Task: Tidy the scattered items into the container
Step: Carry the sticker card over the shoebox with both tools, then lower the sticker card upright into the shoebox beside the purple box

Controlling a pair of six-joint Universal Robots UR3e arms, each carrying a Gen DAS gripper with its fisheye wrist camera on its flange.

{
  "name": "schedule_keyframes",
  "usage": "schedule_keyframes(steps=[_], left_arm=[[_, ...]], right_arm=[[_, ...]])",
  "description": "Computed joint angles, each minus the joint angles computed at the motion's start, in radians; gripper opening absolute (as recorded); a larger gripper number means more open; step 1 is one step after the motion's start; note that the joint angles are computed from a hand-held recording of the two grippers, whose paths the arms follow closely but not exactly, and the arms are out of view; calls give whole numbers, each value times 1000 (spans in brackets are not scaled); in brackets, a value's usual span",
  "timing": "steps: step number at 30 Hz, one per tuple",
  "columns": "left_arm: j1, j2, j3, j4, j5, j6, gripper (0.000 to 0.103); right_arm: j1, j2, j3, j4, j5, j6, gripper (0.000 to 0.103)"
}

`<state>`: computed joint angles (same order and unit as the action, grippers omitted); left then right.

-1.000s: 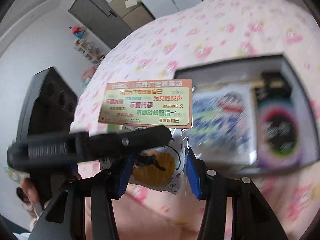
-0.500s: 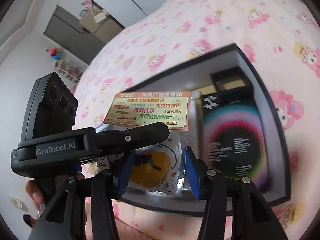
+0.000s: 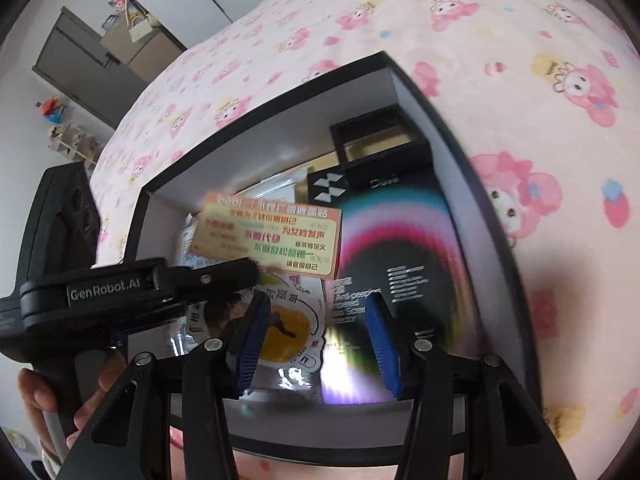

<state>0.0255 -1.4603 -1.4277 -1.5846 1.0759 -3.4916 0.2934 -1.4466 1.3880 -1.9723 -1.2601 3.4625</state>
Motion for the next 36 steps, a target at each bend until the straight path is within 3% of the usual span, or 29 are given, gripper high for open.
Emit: schedule_keyframes(steps=[8, 15, 20, 25, 31, 36], left_arm=[[-41, 58, -26, 26, 157, -3, 31], [-66, -33, 19, 25, 190, 14, 31], [-87, -108, 100, -23, 86, 103, 31], [-59, -81, 67, 9, 55, 122, 31], [-7, 7, -26, -15, 3, 120, 31], [39, 85, -59, -16, 3, 106, 31]], right_arm=[[3, 5, -24, 28, -20, 4, 46], [38, 1, -68, 80, -177, -10, 45], [52, 22, -91, 124, -201, -13, 45], [41, -19, -55, 76, -204, -10, 45], [-7, -58, -1, 35, -49, -62, 45], [33, 10, -69, 109, -28, -132, 45]])
